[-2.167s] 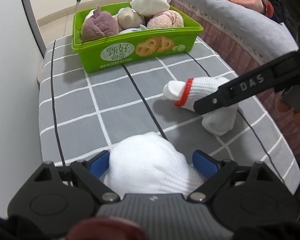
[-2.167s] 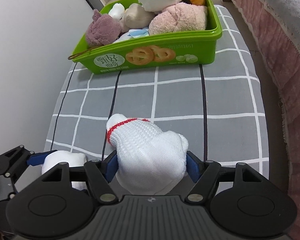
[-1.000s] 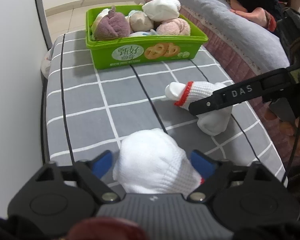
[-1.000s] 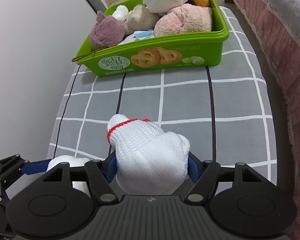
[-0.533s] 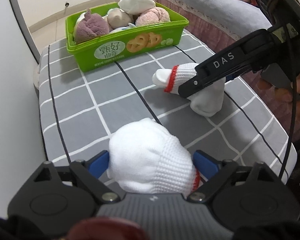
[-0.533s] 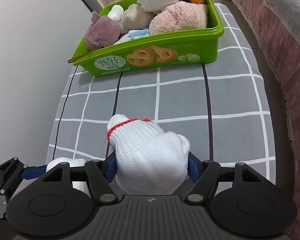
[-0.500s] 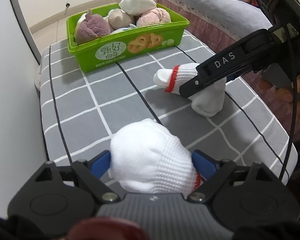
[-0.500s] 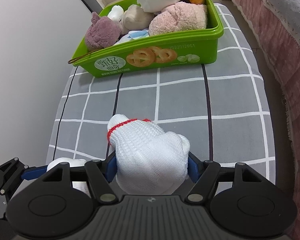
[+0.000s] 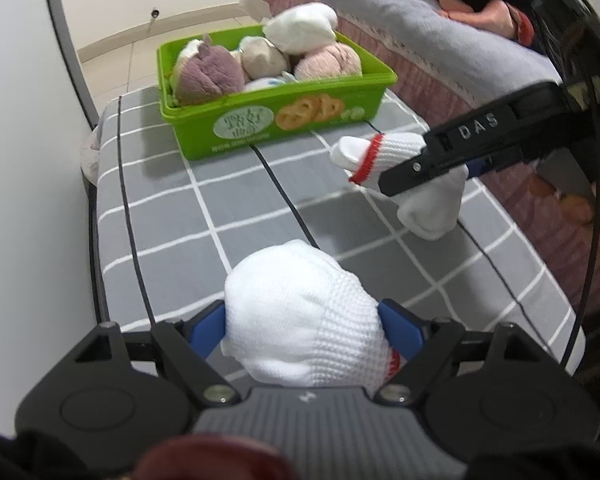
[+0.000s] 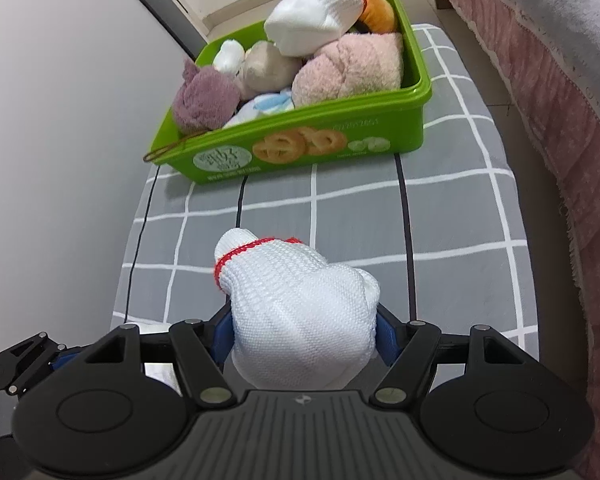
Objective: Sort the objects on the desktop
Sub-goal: 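Lift both held gloves and carry them toward the green tray, then lower both gloves into the tray and open both tools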
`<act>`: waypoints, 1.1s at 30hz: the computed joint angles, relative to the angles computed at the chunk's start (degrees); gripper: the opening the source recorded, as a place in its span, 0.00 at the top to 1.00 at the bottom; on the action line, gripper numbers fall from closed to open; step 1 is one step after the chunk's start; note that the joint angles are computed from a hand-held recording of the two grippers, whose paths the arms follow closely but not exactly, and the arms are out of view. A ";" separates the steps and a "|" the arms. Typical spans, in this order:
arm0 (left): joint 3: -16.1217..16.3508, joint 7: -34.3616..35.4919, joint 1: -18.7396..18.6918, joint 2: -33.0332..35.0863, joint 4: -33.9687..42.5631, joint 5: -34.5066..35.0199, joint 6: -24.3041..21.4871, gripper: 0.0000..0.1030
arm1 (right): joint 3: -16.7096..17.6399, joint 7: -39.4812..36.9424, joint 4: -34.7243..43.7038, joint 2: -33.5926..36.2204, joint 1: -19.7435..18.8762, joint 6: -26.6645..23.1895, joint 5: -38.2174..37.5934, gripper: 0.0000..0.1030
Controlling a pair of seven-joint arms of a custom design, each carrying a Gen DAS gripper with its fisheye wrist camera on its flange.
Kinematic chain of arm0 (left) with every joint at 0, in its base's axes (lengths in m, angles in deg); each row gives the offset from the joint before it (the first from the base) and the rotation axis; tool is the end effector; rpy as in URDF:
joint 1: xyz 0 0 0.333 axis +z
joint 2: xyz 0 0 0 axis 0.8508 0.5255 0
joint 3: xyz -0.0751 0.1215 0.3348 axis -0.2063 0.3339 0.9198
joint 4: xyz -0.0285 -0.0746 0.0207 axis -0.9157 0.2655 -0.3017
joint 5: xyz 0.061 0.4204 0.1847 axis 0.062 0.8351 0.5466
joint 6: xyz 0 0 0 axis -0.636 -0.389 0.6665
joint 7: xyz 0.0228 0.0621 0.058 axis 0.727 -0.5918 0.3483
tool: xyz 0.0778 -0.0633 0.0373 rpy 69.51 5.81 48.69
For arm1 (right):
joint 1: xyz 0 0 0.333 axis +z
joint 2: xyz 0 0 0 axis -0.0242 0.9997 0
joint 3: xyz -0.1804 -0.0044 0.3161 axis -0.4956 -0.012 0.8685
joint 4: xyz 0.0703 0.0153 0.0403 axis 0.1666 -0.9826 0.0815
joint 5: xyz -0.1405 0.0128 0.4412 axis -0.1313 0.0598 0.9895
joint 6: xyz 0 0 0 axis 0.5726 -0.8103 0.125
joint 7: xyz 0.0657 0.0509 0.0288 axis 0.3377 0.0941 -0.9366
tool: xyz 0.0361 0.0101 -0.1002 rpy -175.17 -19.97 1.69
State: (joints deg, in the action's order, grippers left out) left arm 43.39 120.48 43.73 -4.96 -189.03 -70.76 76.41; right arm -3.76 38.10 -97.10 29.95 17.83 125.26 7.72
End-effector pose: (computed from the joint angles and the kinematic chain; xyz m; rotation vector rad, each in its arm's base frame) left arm 0.4313 -0.1726 0.4774 -1.9025 2.0191 -0.6216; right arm 0.5805 0.2700 0.4721 -2.1262 1.4692 0.1378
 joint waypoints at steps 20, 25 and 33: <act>0.14 -4.19 6.53 7.70 11.21 4.26 4.28 0.19 | 0.15 -1.05 7.85 3.74 -1.40 2.34 9.98 0.34; -0.05 -6.50 8.95 11.00 14.87 5.90 6.38 0.19 | 0.70 -1.58 9.32 5.15 -1.39 5.84 12.84 0.34; -0.03 -13.15 12.69 18.55 21.22 8.76 9.66 0.19 | 1.91 -1.80 11.47 8.35 -0.80 10.85 13.78 0.34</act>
State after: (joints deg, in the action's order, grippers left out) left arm 43.36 107.33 56.42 13.59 -167.81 -61.99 86.07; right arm -1.84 36.30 -85.64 38.31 17.03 136.11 21.49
